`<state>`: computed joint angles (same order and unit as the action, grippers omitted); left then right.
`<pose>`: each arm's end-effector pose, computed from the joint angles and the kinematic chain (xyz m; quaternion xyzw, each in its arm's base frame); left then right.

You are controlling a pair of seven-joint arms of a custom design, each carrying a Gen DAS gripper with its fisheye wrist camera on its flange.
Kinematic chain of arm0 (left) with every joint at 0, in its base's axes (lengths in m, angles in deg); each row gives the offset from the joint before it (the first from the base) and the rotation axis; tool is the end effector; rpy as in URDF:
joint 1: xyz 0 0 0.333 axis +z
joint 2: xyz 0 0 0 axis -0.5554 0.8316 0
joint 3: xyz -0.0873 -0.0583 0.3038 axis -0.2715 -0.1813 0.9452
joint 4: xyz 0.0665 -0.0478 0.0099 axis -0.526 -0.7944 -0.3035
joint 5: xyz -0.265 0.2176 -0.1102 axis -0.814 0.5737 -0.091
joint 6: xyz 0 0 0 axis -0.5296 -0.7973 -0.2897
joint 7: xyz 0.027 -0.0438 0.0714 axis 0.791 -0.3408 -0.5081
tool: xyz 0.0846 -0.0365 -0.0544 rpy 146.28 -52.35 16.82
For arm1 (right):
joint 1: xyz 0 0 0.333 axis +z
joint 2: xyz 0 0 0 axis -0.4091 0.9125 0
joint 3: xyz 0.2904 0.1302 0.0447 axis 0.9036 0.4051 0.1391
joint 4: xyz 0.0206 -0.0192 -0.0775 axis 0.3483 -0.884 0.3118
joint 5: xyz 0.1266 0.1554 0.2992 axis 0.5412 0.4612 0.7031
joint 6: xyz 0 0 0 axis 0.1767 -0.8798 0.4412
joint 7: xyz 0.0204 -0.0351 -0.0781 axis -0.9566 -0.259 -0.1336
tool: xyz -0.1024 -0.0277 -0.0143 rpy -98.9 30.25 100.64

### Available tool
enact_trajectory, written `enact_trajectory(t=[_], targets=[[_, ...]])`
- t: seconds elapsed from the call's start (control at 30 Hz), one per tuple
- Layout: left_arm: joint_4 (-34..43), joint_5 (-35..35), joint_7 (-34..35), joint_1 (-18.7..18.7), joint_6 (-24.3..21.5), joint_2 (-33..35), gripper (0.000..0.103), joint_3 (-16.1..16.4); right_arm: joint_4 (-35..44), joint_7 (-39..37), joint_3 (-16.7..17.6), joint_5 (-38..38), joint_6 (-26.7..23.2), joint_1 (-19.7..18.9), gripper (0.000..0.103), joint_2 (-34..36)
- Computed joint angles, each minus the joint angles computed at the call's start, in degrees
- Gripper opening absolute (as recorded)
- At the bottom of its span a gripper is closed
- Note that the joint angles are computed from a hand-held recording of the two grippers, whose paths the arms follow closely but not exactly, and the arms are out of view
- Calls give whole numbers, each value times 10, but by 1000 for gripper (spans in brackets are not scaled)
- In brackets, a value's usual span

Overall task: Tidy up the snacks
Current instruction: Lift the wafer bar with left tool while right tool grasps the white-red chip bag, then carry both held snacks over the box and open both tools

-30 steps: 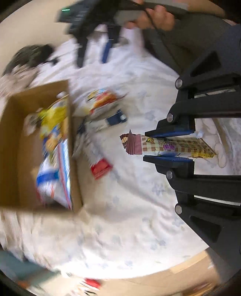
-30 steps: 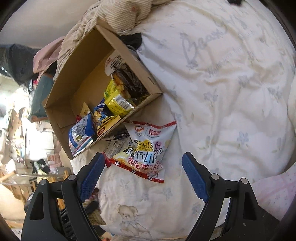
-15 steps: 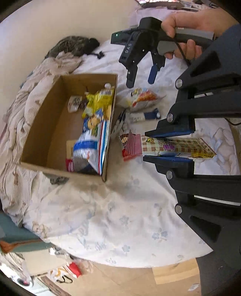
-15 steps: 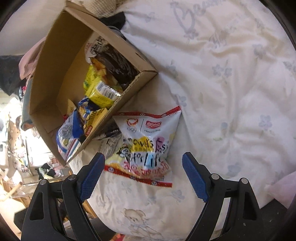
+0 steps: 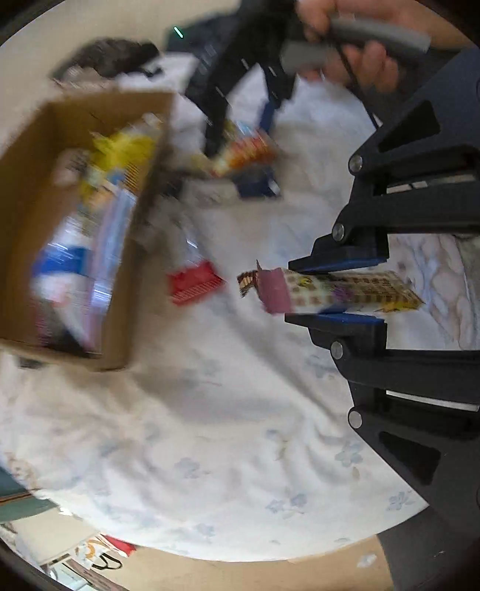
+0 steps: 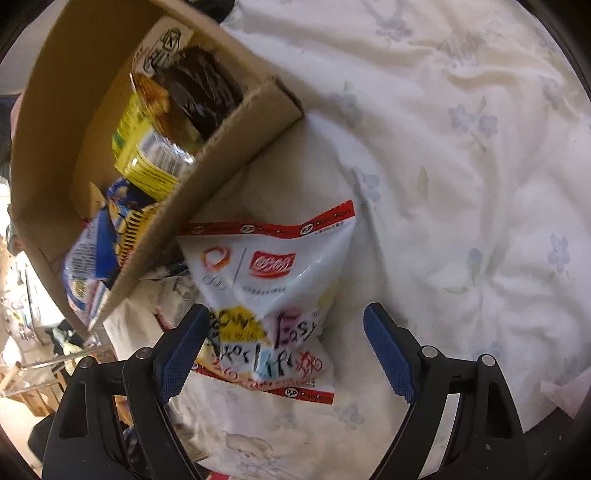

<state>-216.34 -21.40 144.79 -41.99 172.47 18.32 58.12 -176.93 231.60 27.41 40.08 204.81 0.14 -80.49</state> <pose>0.4810 -0.1661 0.4143 0.5895 -0.7940 0.1372 0.0562 0.4313 0.2556 0.3724 -0.3560 0.9069 0.1187 0.1914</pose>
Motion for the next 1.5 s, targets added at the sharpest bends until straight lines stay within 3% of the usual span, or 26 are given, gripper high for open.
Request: enact_trajectory(t=[0.07, 0.17, 0.23, 0.4, 0.5, 0.73, 0.9, 1.03, 1.1, 1.17, 1.27, 1.37, 1.5], targets=[[0, 19, -14, -1, -9, 7, 17, -1, 9, -6, -1, -22, -11, -1, 67, 6], [-5, 32, -20, -1, -13, 4, 17, -1, 17, -46, 4, -11, -16, -3, 48, 10], [-8, 33, -25, 0, -19, -3, 17, 1, 14, -48, 3, -21, -17, -2, 44, 2], [-7, 50, -32, 4, -61, -4, 16, 3, -5, -73, 5, -4, 1, 13, 41, -25], [-18, 47, -26, 4, -59, -16, 9, 3, -16, -84, 3, 12, 4, 25, 40, -43], [-48, -18, 33, 0, -12, -77, 8, 10, -59, -44, 2, -57, 55, 49, 38, -109], [-82, -44, 67, 0, 56, -139, 8, 17, -76, 8, 4, -139, 104, 51, 38, -134], [-52, -55, 65, 1, 75, -140, 8, 22, -81, 98, 43, -259, 142, -9, 38, -153], [-32, -67, 68, 0, 78, -133, 9, 25, -69, 144, 79, -321, 165, -56, 38, -147], [-2, -67, 69, 1, 87, -119, 9, 24, -49, 203, 130, -409, 167, -126, 38, -149], [42, -57, 67, 2, 83, -95, 9, 20, -32, 243, 177, -479, 163, -192, 38, -162], [86, -38, 60, 2, 85, -64, 9, 12, -7, 275, 197, -540, 156, -232, 38, -159], [142, -5, 47, -2, 99, -20, 9, 1, 23, 293, 183, -591, 136, -236, 38, -140]])
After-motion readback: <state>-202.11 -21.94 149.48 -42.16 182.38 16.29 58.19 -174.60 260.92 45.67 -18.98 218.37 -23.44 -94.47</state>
